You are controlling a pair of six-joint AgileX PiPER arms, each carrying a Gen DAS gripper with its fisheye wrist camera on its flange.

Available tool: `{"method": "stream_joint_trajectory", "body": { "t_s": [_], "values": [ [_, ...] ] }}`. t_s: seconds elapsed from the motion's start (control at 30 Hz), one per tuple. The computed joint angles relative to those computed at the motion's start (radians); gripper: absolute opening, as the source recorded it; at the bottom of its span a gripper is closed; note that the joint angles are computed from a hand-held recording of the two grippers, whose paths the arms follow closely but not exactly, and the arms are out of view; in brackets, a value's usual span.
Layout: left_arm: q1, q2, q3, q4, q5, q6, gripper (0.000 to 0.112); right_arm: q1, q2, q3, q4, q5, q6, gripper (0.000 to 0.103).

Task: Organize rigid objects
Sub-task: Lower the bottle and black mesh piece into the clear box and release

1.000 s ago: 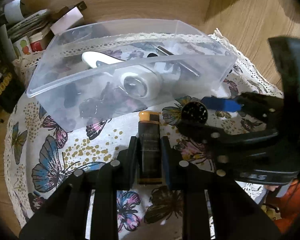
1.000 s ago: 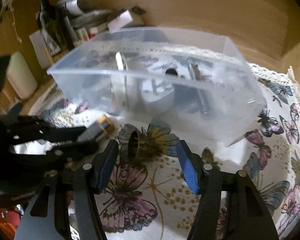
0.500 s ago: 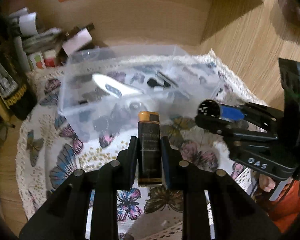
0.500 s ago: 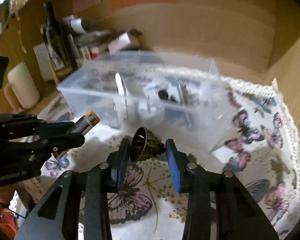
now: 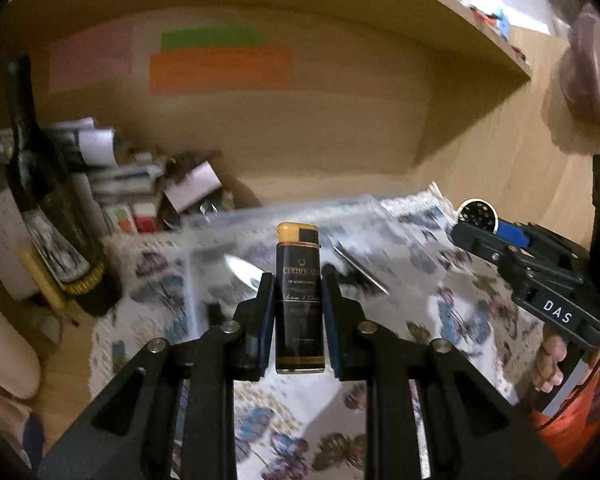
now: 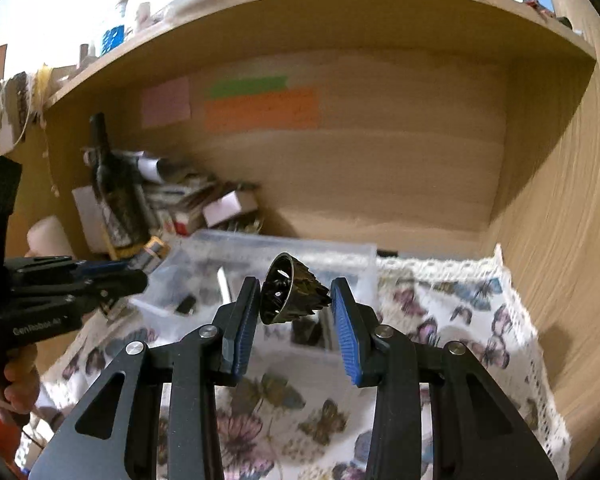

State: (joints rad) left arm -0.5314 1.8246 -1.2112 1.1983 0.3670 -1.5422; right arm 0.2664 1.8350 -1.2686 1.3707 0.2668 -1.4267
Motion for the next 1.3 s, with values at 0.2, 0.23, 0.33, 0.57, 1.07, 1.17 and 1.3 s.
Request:
{"method": "stream_joint_trajectory", "body": {
  "t_s": [0.2,0.23,0.33,0.57,1.07,1.17,1.3],
  "values": [
    [0.058,0.055,-0.088,-0.098,0.010,0.118,0.022,0.006,0.100,-0.143,-0.209,-0.001,0.225,0.034],
    [0.065,0.071,-0.102,-0.112,0.008,0.136,0.022,0.009,0.126,-0.176,-0.277,0.006,0.299,0.034],
    [0.094,0.136,-0.160,-0.231,0.001,0.253,0.022,0.011,0.190,-0.246,-0.397,0.030,0.425,0.034],
    [0.149,0.271,-0.269,-0.537,-0.010,0.543,0.022,0.024,0.329,-0.396,-0.740,0.107,0.771,0.034],
    [0.134,0.272,-0.269,-0.462,0.013,0.465,0.024,0.033,0.323,-0.390,-0.816,0.121,0.822,0.034],
    [0.110,0.205,-0.201,-0.300,0.003,0.298,0.032,0.032,0.256,-0.315,-0.719,0.078,0.720,0.034],
    [0.052,0.108,-0.113,-0.065,0.023,0.067,0.041,0.029,0.136,-0.183,-0.489,0.017,0.491,0.041]
  ]
}}
